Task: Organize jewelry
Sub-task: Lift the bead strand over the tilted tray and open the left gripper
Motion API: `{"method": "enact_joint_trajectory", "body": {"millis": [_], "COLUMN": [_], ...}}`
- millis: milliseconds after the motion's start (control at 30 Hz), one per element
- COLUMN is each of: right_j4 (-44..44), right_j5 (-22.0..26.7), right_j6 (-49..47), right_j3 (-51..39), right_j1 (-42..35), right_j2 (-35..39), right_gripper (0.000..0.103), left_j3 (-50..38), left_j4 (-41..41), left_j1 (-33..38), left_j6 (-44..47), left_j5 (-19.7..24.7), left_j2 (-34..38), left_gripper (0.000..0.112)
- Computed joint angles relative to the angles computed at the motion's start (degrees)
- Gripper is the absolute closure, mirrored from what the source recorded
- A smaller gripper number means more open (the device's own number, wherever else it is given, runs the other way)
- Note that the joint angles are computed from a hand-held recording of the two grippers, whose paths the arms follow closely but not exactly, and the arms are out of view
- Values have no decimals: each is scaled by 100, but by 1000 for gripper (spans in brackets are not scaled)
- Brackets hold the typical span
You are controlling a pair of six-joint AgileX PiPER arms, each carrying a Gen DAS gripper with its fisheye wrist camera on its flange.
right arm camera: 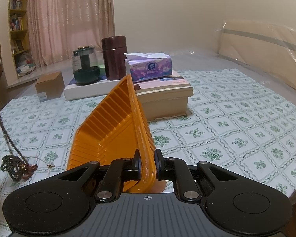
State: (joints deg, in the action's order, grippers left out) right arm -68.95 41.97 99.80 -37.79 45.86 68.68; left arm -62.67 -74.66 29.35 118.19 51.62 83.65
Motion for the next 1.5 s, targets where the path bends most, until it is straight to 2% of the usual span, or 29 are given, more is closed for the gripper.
{"method": "enact_joint_trajectory", "body": {"millis": [200,433,567,833,1000,1400,1433,1500], "right_j4": [-19,-7,-15,-45,-53,-67,-59,-40], "right_j5": [6,6,-6,-109,-168,-183,-187,-187], "right_j6": [21,4,-6,33,29,68,59,32], "right_j3": [2,-23,-58,-32,-36,-1,2,-3], "right_j1": [7,13,15,-77,-128,-148,-154,-160], "right_j2": [3,8,34,35,47,29,22,18], "right_gripper": [90,90,90,90,90,90,90,90], "left_j3": [-246,-344,-396,-141,-205,-826,-856,-926], "left_j4": [17,-92,31,580,932,1391,1384,1410], "left_j1": [-344,-1148,-1812,-2995,-3293,-3220,-3182,-3124], "left_j6": [-647,-1276,-1667,-2251,-2590,-3317,-3369,-3476], "left_j5": [260,283,-19,-1144,-1322,-785,-736,-678], "left_j2": [-166,-260,-111,346,672,1252,1282,1320], "left_gripper": [107,107,107,107,107,106,104,93]}}
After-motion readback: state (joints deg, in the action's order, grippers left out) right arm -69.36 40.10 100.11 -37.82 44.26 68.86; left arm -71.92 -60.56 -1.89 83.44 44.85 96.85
